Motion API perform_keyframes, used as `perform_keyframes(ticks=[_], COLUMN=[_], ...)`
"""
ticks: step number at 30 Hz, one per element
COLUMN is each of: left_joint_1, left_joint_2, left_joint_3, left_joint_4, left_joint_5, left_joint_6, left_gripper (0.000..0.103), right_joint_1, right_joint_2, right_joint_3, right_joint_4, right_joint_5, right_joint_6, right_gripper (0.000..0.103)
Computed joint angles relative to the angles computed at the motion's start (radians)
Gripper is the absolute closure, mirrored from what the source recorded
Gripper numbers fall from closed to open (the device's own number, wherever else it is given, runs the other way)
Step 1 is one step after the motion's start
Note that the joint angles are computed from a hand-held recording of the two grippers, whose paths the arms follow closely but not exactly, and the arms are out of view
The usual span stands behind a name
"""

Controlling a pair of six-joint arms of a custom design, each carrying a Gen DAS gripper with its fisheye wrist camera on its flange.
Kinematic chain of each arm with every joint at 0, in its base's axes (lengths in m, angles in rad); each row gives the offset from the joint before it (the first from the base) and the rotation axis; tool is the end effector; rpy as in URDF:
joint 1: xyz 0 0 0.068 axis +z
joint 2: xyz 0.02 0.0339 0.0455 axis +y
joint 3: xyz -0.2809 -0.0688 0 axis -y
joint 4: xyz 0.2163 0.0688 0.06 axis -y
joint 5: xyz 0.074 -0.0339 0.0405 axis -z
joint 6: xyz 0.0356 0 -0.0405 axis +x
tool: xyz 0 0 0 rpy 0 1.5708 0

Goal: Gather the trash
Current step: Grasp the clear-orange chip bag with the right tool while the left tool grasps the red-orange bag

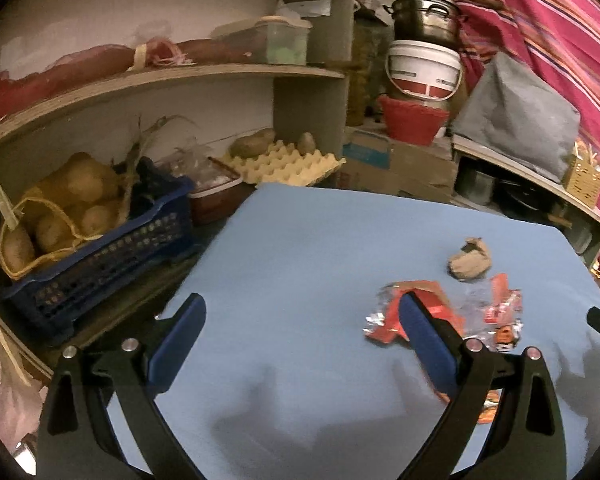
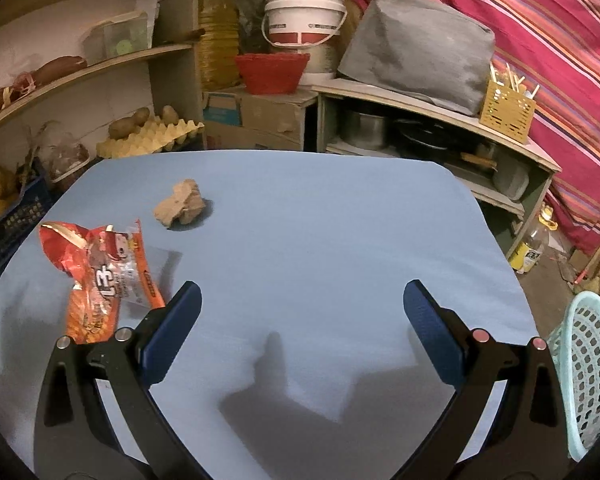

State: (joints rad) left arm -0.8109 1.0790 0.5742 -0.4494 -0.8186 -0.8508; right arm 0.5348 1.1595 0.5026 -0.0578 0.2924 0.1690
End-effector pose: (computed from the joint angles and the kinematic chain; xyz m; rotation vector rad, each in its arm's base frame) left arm 0.1308 -0.0999 0.2288 -0.3389 2.1380 0.1229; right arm 0.1749 0.0917 0.2156 -0.2600 2.2345 0.0427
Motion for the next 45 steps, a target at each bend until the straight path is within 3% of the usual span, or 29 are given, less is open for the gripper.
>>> perform_keyframes(ticks=[8, 17, 28, 30, 32, 36, 41, 45], left_joint_1=[0.085, 0.103, 0.165, 0.195, 0.208, 0.195, 0.114, 0.045], left_joint_2=[-0.064, -0.103, -0.162, -0.179, -0.186, -0.173, -0.068, 0.023], left_joint_3=[-0.047, -0.057, -0.087, -0.089, -0.083, -0.063, -0.018, 0.031], left_joint_4=[0.017, -0.021, -0.032, -0.021, -0.015, -0.009, 0.012, 0.034], left_joint_5=[0.003, -0.033, -0.040, -0.014, 0.002, 0.014, -0.010, -0.024], left_joint_6=[0.070, 0.094, 0.170, 0.185, 0.188, 0.168, 0.111, 0.072], left_gripper=[0.008, 0.008, 0.008, 0.008, 0.008, 0.008, 0.008, 0.008], right_joint_1=[0.153, 0.365, 0.373, 0.362, 0.344, 0.303, 0.250, 0.173], right_joint_2=[0.049, 0.222, 0.472, 0.514, 0.537, 0.522, 0.452, 0.369], right_joint_3=[0.042, 0.128, 0.291, 0.306, 0.312, 0.277, 0.214, 0.161], right_joint_4=[-0.001, 0.032, 0.028, 0.034, 0.037, 0.079, 0.111, 0.108], right_joint_5=[0.072, 0.161, 0.146, 0.126, 0.088, 0.011, -0.028, -0.059], right_joint_6=[0.057, 0.086, 0.098, 0.093, 0.086, 0.056, 0.011, -0.017], right_gripper=[0.005, 0.005, 0.005, 0.018, 0.050, 0.077, 0.086, 0.086])
